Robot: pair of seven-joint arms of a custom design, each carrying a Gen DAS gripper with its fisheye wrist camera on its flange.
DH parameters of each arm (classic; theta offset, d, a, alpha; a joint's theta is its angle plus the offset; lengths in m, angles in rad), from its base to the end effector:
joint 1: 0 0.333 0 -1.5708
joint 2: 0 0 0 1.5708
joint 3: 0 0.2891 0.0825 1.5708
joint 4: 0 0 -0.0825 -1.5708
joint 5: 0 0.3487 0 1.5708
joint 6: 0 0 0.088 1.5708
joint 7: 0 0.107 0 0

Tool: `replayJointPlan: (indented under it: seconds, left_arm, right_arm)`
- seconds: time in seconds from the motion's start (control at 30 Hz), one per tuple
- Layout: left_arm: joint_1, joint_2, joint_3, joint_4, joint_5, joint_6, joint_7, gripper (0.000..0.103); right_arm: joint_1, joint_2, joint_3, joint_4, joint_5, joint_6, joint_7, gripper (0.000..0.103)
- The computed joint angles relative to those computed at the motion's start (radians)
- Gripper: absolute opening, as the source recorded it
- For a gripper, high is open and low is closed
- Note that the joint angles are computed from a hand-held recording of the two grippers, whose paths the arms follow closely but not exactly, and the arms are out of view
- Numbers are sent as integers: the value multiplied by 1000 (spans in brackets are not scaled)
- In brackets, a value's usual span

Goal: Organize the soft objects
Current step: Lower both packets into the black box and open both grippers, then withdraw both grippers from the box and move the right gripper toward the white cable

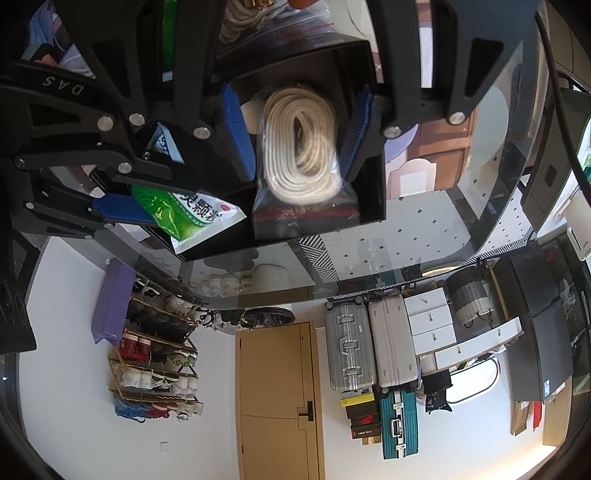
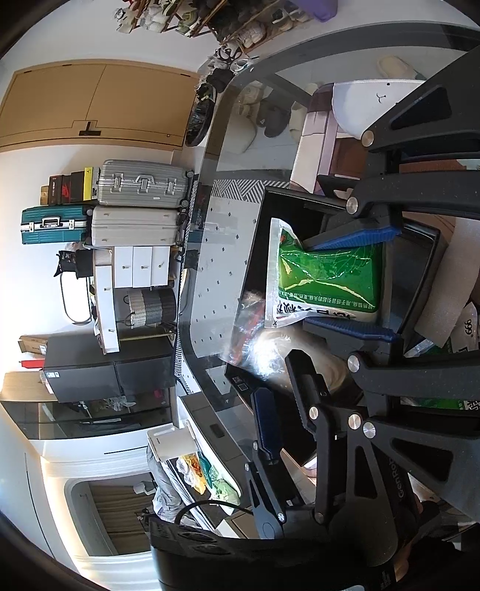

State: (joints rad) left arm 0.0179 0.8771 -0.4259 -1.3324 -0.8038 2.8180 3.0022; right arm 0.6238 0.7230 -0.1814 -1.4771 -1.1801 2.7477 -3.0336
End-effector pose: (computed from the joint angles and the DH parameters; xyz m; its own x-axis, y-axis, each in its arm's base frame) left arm 0.7114 -0.1695 0.2875 -0.7642 -0.6446 -0.0218 -0.3755 0.4721 -0.7976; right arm 0.6034 0.3565 0.2926 -0.1218 -0.9915 -0.0459 -0.6008 0.1105 -0.7917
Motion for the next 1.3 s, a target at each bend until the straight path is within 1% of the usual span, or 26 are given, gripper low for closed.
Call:
replayJointPlan:
  seconds: [0.13,0.17,0.23,0.27,0.3,0.33,0.37,0.4,0.43,0.47,0.5,0.53,0.57,0.63,0.67,0.73,0.83,0.97,1.1,1.23,1.3]
  left_arm:
    - [7,5,-7,7,-2,-8,9,49]
    - [8,5,-9,7,-4,-10,12,51]
    - [12,7,-10,14,-3,-35,14,55]
    - [6,6,-1,16,1,-39,4,56]
    - [3,2,5,13,2,-41,-5,62]
    - [12,-5,4,11,2,-72,-15,69]
    - [20,-17,0,-2,-10,-75,-16,79]
    - [32,-29,-10,-18,-28,-71,-2,87]
    - [58,-44,-36,-44,-64,-56,35,92]
    - [84,-63,-66,-76,-112,-23,84,103]
    - [106,-79,-91,-103,-159,5,130,103]
    - [134,-98,-119,-132,-213,26,187,103]
    - [149,-110,-130,-148,-251,33,227,103]
    - [169,-140,-145,-185,-332,67,304,103]
    - [171,-150,-144,-194,-360,76,329,103]
    - [179,-179,-140,-227,-417,85,381,103]
    - [181,-213,-119,-267,-479,79,436,103]
    - [216,-256,-114,-331,-611,46,548,103]
    - [221,-292,-84,-386,-713,31,655,103]
    - [212,-320,-45,-427,-807,20,754,103]
    - [202,-329,-16,-439,-805,0,739,103]
  right_arm:
    - [4,-4,-2,-7,1,-9,-3,44]
    - [10,-8,-8,-13,-12,-7,12,46]
    - [33,-29,-18,-32,-37,-44,43,49]
    - [39,-39,-18,-44,-54,-52,59,52]
    - [41,-52,-15,-57,-68,-59,72,56]
    - [43,-65,-8,-70,-80,-67,83,59]
    - [46,-79,-3,-85,-94,-75,94,64]
    - [52,-94,2,-100,-114,-89,111,73]
    - [63,-119,4,-128,-140,-111,137,79]
    - [69,-135,11,-146,-161,-130,160,86]
    - [80,-161,14,-176,-195,-153,198,93]
    - [83,-185,19,-208,-230,-157,236,95]
    - [84,-206,27,-234,-263,-154,273,100]
    - [83,-242,43,-281,-341,-137,355,102]
    - [77,-253,54,-295,-361,-136,369,102]
    - [75,-268,87,-319,-371,-160,367,102]
    - [70,-277,133,-336,-380,-207,365,102]
    - [62,-286,179,-359,-384,-240,384,103]
    - [63,-292,202,-375,-389,-265,423,103]
    - [68,-299,215,-399,-392,-288,471,103]
    - [62,-301,220,-409,-384,-281,487,103]
